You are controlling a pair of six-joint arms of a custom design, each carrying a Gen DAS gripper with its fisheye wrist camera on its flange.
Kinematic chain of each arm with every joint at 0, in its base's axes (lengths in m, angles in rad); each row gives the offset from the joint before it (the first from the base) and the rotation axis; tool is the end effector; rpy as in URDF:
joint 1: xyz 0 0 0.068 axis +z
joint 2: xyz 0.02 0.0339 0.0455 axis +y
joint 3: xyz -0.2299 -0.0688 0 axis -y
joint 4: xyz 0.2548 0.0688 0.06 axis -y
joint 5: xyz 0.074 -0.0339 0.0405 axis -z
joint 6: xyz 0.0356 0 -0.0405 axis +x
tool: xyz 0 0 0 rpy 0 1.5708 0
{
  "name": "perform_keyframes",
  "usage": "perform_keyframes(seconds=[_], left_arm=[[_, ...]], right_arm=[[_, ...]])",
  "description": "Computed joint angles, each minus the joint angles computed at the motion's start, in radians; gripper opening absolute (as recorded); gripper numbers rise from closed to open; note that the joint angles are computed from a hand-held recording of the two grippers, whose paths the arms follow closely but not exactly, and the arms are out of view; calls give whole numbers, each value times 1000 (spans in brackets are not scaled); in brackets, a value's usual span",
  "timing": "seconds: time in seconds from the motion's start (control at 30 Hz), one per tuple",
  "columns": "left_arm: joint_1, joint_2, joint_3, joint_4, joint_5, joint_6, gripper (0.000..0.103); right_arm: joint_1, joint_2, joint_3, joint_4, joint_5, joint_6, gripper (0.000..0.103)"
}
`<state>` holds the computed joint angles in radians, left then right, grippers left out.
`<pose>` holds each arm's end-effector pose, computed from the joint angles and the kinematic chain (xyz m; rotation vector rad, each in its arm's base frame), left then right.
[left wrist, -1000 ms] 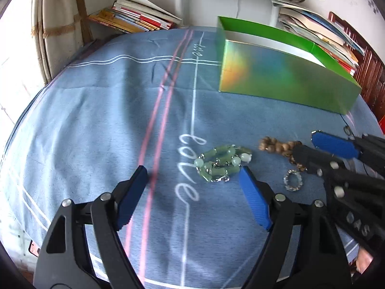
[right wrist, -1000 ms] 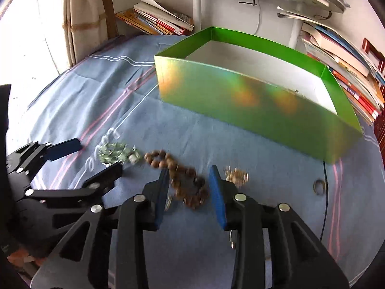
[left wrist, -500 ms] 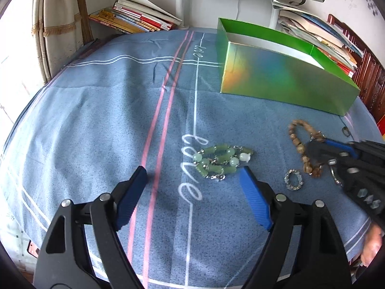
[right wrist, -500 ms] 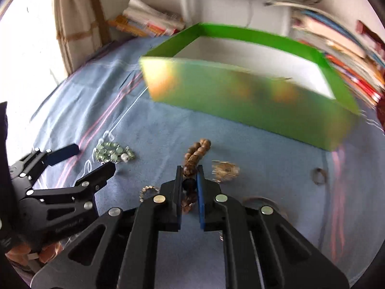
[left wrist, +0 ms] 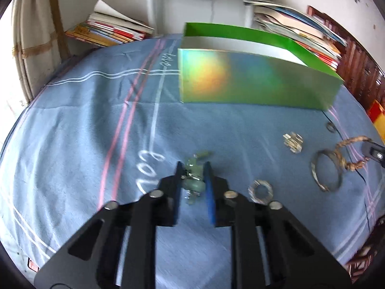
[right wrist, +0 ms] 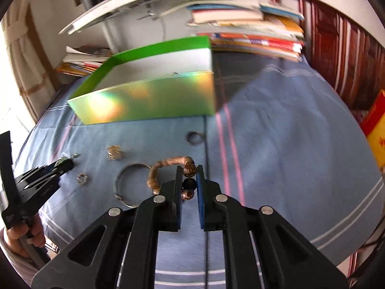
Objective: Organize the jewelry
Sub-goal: 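Grasp the brown wooden bead bracelet with the right tool while the left tool grasps the jade pendant, then lift the jade pendant with the left tool while the right tool lifts the brown bead bracelet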
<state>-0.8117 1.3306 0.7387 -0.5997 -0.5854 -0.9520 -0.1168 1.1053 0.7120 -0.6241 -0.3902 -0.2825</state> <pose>0.1854 -0.1668 0.1481 -0.3137 2.4393 0.1067 0.2313 -0.0135 0.1857 -0.3475 2.4853 0.3442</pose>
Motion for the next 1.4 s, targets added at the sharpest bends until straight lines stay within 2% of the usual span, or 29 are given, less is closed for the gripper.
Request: perform_keyframes(seconds=[0.1, 0.23, 0.27, 0.37, 0.4, 0.53, 0.8, 1.17, 1.4], left_arm=[[-42, -51, -28, 28, 69, 6, 13], [-93, -59, -19, -30, 48, -54, 14], [-101, -66, -16, -52, 31, -69, 18], [-106, -87, -13, -105, -10, -99, 42], [-105, -88, -12, -113, -19, -103, 46], [-84, -52, -2, -103, 1, -91, 48], [-98, 10, 24, -102, -6, -99, 57], [-104, 28, 34, -105, -12, -110, 63], [-107, 30, 30, -100, -19, -115, 67]], right_arm=[[-5, 8, -12, 4, -2, -15, 11], [7, -2, -29, 16, 34, -7, 11], [10, -6, -32, 20, 45, -4, 12], [14, -9, -37, 36, 57, 5, 27], [21, -15, -43, 46, 71, 11, 31], [57, -20, -66, 95, 146, 31, 35], [92, 17, -78, 133, 184, 49, 36], [179, -104, -120, 28, 166, 3, 35], [178, -82, -121, 64, 211, 37, 35]])
